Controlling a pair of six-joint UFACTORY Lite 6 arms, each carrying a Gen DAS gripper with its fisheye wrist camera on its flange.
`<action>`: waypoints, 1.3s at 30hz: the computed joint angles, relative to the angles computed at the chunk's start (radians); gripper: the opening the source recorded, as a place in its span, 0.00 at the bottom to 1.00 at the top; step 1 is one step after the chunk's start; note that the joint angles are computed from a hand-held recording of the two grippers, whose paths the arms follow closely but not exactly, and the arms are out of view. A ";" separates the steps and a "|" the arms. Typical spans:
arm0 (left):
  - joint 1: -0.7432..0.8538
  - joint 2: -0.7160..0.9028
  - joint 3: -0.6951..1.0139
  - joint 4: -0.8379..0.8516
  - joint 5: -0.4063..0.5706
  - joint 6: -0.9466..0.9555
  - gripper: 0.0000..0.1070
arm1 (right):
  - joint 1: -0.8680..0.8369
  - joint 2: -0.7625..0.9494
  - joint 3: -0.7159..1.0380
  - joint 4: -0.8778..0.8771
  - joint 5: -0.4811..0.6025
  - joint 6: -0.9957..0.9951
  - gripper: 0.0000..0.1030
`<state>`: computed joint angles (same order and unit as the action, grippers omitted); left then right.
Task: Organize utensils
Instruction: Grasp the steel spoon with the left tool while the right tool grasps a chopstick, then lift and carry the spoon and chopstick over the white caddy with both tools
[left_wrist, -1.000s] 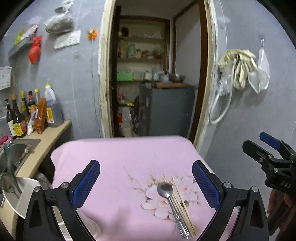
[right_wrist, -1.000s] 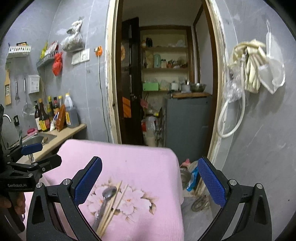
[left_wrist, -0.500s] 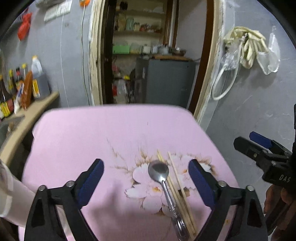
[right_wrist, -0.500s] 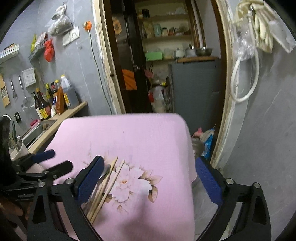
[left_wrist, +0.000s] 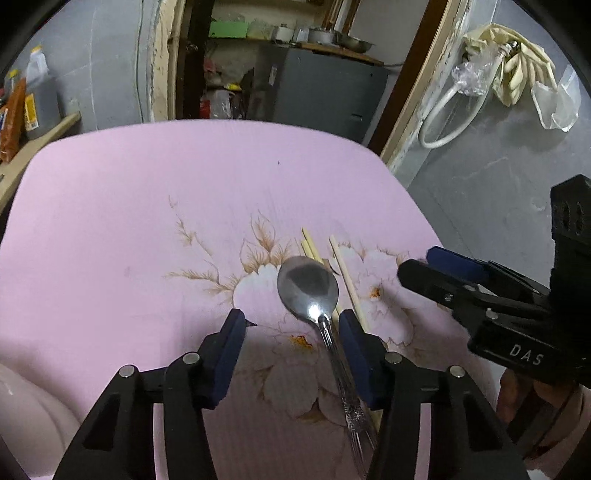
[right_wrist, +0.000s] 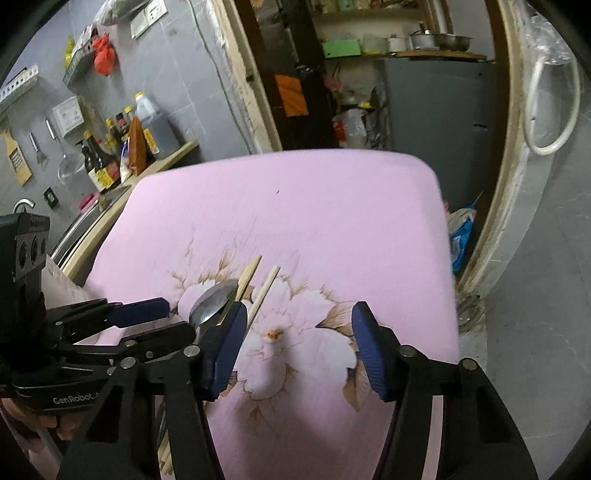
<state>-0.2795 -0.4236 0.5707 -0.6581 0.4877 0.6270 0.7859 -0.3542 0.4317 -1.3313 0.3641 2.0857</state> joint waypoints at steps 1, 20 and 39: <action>-0.013 0.016 0.009 0.002 -0.006 -0.007 0.45 | -0.005 0.006 0.000 -0.013 -0.012 0.009 0.51; 0.066 0.078 0.046 -0.099 0.077 0.077 0.19 | -0.074 0.162 0.115 0.159 -0.137 -0.257 0.41; 0.083 0.249 0.211 -0.050 0.170 0.067 0.09 | -0.115 0.364 0.433 1.038 0.084 -1.182 0.16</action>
